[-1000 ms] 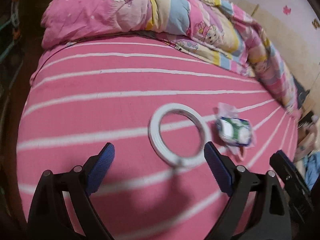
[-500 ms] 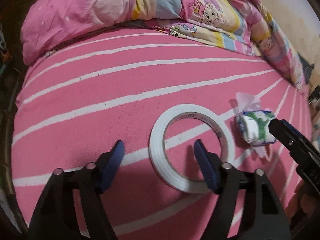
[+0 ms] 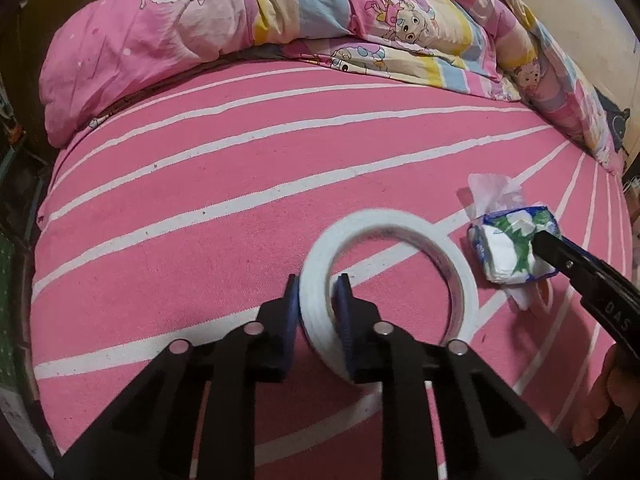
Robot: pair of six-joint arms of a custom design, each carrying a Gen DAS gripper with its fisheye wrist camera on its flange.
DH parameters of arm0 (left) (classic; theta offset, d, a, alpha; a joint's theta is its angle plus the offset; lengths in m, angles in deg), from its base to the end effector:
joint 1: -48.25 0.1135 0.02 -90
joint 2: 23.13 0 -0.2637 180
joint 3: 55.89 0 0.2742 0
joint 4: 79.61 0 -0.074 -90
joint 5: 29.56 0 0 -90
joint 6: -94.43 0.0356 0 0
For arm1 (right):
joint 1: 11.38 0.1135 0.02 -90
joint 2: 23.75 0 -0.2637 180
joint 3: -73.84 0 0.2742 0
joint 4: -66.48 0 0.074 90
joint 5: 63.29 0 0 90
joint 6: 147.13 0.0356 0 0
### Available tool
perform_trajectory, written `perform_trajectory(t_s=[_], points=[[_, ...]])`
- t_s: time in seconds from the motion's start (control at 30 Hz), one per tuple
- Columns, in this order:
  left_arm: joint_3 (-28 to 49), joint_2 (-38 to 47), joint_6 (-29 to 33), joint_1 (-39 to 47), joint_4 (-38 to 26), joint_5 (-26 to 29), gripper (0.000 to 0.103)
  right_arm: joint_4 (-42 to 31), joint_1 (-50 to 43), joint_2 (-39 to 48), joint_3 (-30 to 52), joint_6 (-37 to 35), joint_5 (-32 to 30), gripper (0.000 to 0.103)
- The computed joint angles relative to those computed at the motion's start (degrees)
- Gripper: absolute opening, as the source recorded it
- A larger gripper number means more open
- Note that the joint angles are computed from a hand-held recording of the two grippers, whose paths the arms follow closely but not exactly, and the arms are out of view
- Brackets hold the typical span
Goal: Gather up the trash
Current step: 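Grasp the white tape roll with the left tool while the right tool grasps the tissue pack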
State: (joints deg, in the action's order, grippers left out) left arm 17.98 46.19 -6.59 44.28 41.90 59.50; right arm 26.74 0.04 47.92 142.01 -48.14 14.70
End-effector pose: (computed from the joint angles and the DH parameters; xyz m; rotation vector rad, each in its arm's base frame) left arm 0.2641 -0.0177 0.2934 -0.1613 2.5090 -0.0863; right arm 0.2828 0.0647 0.2725 -0.1560 2.3377 0.4216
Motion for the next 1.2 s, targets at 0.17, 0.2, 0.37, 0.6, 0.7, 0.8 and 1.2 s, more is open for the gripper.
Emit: perform_trajectory(t_s=[0.17,0.2,0.37,0.6,0.7,0.8,1.2], points=[[-0.6,-1.2,-0.7,1.8,0.2,3.8,0.016,0.4,-0.4,-1.2,-0.1,0.2,-0.4,0.018],[-0.6,-1.4,-0.6,2.0,0.2,4.3,0.016,0.4,-0.5,-1.4,0.0,0.4,-0.6,0.018],[-0.9,-3.0,-0.6,3.2,-0.1,5.9,0.016,-0.1,-2.2,-3.2,0.4,2.0,-2.7,0.017],[-1.2,-6.2,-0.9,5.3,-1.5,8.2,0.016,-2.8,-4.6,-8.0,0.2,4.5,-7.3,0.016],[-1.5,-8.7,-1.3,5.0,-2.8,8.0,0.016,-5.0,-5.5,-10.7,-0.1,4.9,-8.7,0.016],[-1.9,-12.4,-3.0,5.0,-5.0,8.7,0.016,-8.2,-7.1,-15.5,-0.9,5.3,-11.0,0.016],[6.1,-26.1,-24.9,-21.4,-22.2,-7.6,0.016,-41.2,-31.6,-33.2,7.9,-9.3,-33.8,0.015]])
